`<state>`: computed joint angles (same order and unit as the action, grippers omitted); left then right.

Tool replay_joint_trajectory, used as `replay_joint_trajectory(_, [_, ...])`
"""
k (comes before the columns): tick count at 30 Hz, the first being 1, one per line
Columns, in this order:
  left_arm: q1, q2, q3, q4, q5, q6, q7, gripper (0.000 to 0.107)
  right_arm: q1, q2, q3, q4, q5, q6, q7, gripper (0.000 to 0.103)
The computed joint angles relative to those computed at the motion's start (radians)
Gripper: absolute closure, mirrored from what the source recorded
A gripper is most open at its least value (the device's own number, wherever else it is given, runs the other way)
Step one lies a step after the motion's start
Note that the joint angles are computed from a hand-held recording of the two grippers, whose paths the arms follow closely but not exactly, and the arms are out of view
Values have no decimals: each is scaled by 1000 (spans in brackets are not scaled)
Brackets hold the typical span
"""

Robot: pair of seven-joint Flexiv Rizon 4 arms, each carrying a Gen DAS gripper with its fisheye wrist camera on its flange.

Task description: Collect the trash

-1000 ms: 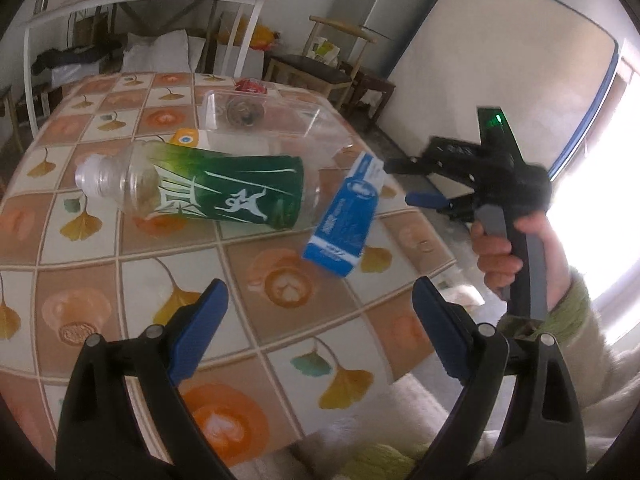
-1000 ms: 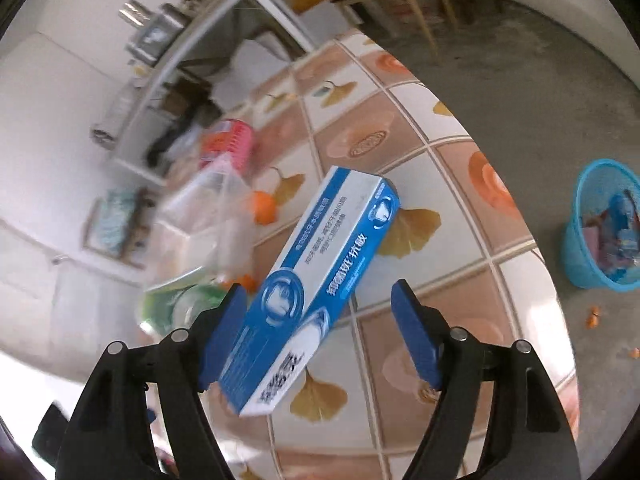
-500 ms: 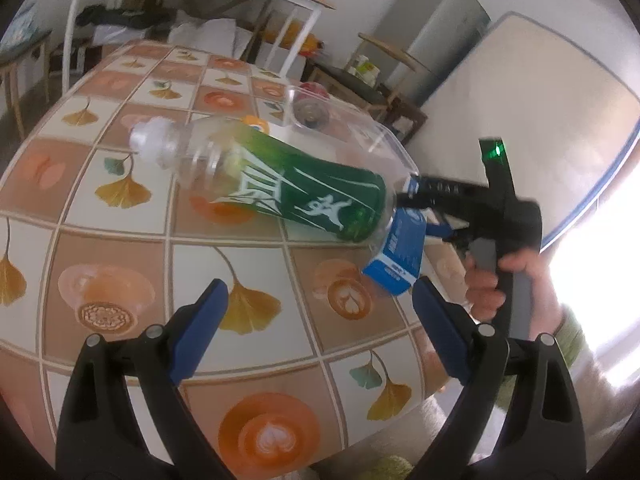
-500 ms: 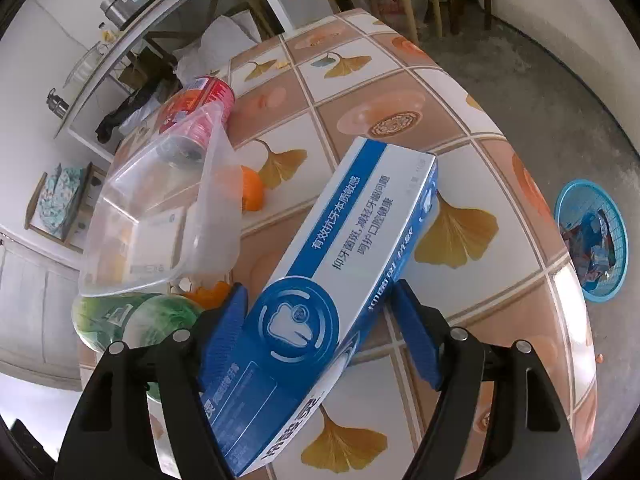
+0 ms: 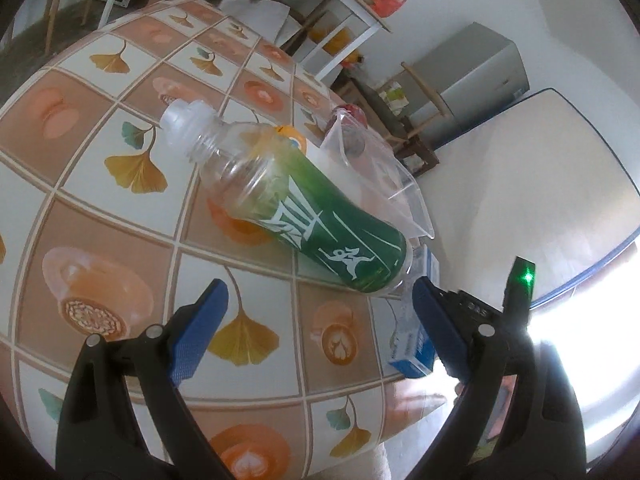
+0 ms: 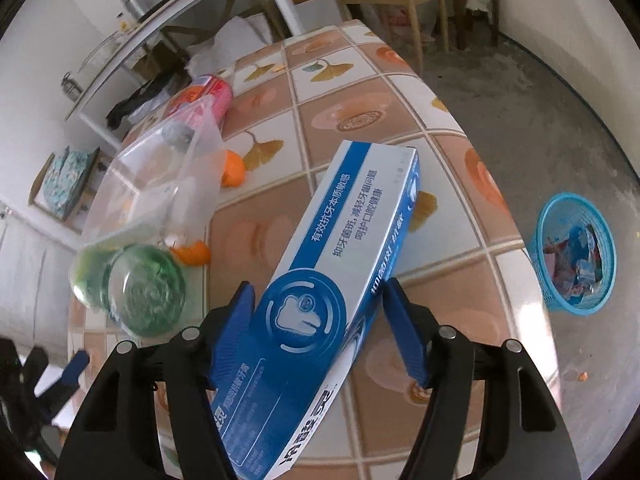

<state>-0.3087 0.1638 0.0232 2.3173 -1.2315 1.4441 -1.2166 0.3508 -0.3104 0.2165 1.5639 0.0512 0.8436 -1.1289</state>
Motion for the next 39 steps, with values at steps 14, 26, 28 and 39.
replay_joint_trajectory(14, [-4,9,13,32,147,40,-120,18,-59,75,104,-36,279,124,-347,36])
replay_joint_trajectory(26, [-48,39,43,61,87,85,-95,18,-46,-89,140,-266,502,-148,-436,53])
replay_joint_trajectory(28, [-60,51,51,69,59,98,-81,18,-79,-85,167,-285,580,-235,-491,53])
replay_joint_trajectory(39, [-113,110,94,98,-78,172,-10,18,-50,-12,110,-278,687,-345,-598,53])
